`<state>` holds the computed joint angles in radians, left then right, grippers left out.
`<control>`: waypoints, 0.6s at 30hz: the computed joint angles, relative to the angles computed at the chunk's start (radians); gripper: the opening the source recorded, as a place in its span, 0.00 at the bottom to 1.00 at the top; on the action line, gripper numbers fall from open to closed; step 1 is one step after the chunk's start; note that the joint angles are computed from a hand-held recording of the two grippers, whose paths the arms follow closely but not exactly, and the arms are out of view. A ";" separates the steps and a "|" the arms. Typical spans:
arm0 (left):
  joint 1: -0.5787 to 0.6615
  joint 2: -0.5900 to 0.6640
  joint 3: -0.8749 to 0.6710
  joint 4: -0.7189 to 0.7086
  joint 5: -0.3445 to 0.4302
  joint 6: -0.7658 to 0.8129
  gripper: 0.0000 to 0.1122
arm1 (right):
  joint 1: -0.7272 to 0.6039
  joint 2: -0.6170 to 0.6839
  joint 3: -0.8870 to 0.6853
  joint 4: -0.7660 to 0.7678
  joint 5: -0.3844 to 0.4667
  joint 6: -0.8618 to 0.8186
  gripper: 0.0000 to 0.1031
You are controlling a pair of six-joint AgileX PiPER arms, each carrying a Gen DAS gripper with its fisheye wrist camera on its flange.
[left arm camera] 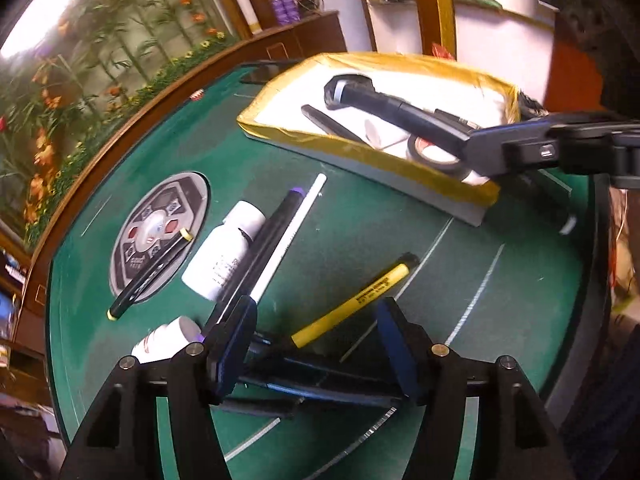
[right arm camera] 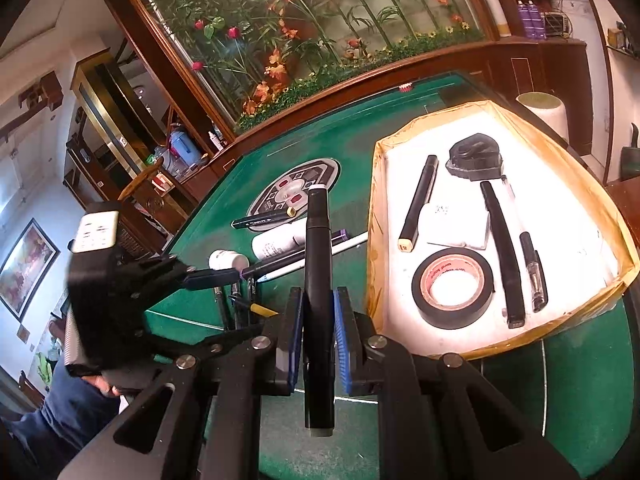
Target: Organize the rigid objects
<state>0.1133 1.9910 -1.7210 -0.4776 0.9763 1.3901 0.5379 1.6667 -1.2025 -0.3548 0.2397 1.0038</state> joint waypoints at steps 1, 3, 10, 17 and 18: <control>-0.007 0.013 -0.014 0.014 0.004 -0.001 0.56 | 0.001 0.000 -0.001 -0.006 0.002 0.006 0.14; -0.027 0.043 -0.035 0.060 0.009 -0.001 0.40 | 0.004 0.000 -0.002 -0.018 0.006 0.017 0.14; -0.045 0.012 0.049 0.088 -0.122 -0.045 0.16 | 0.001 0.000 -0.008 -0.036 0.012 0.041 0.14; -0.020 0.072 -0.077 0.070 -0.017 -0.272 0.07 | 0.001 0.005 -0.015 -0.018 0.017 0.026 0.14; -0.016 0.088 -0.106 0.066 0.007 -0.300 0.07 | 0.001 0.005 -0.014 -0.023 0.017 0.030 0.14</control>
<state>0.0971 2.0790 -1.8272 -0.4117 0.9836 1.0896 0.5385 1.6716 -1.2169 -0.3776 0.2567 1.0340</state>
